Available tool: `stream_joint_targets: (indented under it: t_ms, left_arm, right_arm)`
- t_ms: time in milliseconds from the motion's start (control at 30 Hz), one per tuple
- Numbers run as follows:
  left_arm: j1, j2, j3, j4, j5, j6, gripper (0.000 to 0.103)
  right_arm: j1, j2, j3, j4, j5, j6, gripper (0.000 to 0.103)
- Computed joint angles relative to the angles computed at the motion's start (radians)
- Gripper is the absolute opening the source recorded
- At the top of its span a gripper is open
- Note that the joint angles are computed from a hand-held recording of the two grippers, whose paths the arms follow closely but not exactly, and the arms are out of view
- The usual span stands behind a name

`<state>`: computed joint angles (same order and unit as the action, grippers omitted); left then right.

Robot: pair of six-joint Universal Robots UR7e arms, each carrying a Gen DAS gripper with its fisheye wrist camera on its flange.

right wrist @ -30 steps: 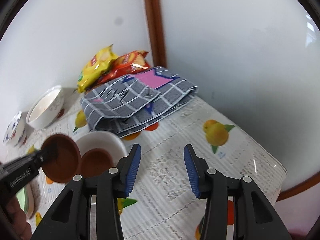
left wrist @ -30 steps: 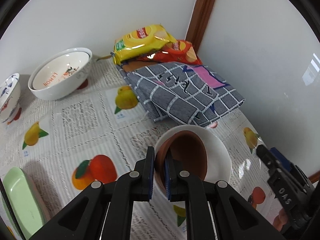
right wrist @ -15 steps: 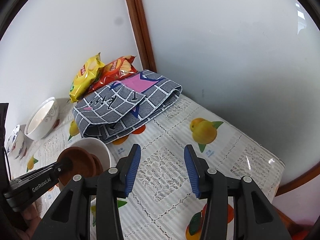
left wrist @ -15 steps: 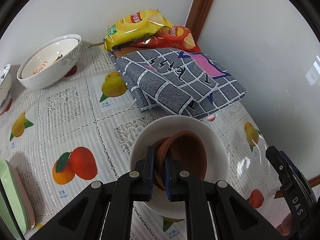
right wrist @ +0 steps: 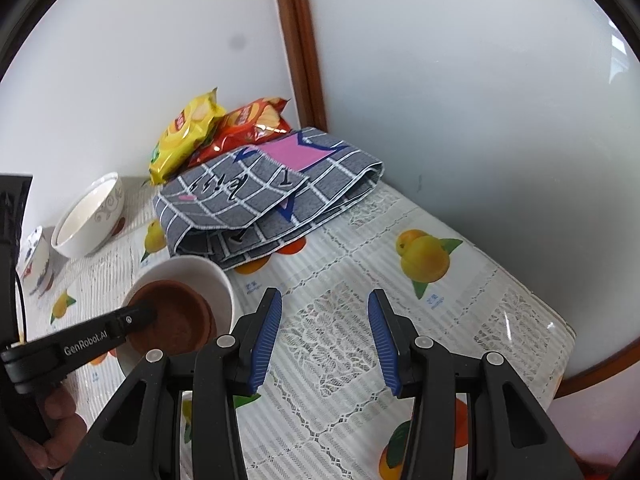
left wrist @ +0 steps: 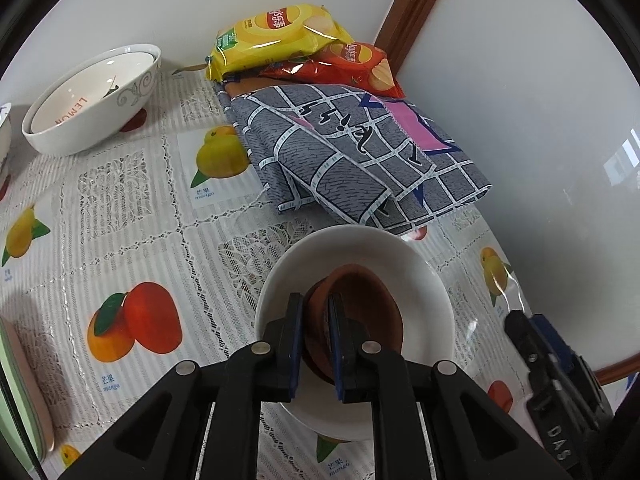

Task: Organize plates and bowls
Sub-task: 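Lower the left gripper's brown clay bowl into the white bowl and open it, then move both grippers to the white bowl rim and close them on it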

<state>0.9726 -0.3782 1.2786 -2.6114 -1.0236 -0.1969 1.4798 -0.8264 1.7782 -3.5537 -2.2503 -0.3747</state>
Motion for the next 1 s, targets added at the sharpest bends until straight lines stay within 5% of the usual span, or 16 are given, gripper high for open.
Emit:
stream_joint_targets:
  t_ms: [167,300,433,1000]
  left_arm:
    - [-0.02,-0.031,0.046,-0.08,0.014,0.06,0.015]
    - [-0.038,-0.035,0.055,-0.098,0.106,0.084,0.031]
    - [-0.023,-0.035,0.034,-0.038,0.113,0.061,0.031]
    - [0.006,-0.007,-0.006,0.085,0.127,0.006,0.031]
  right_arm:
    - [-0.01,-0.009,0.003,0.055,0.046,0.03,0.045]
    - [-0.018,-0.015,0.007,0.074,0.094,0.053,0.045]
    - [-0.026,-0.016,-0.002,0.124,0.135,0.083,0.045]
    - [-0.016,0.054,-0.105,0.248,0.073,0.089,0.037]
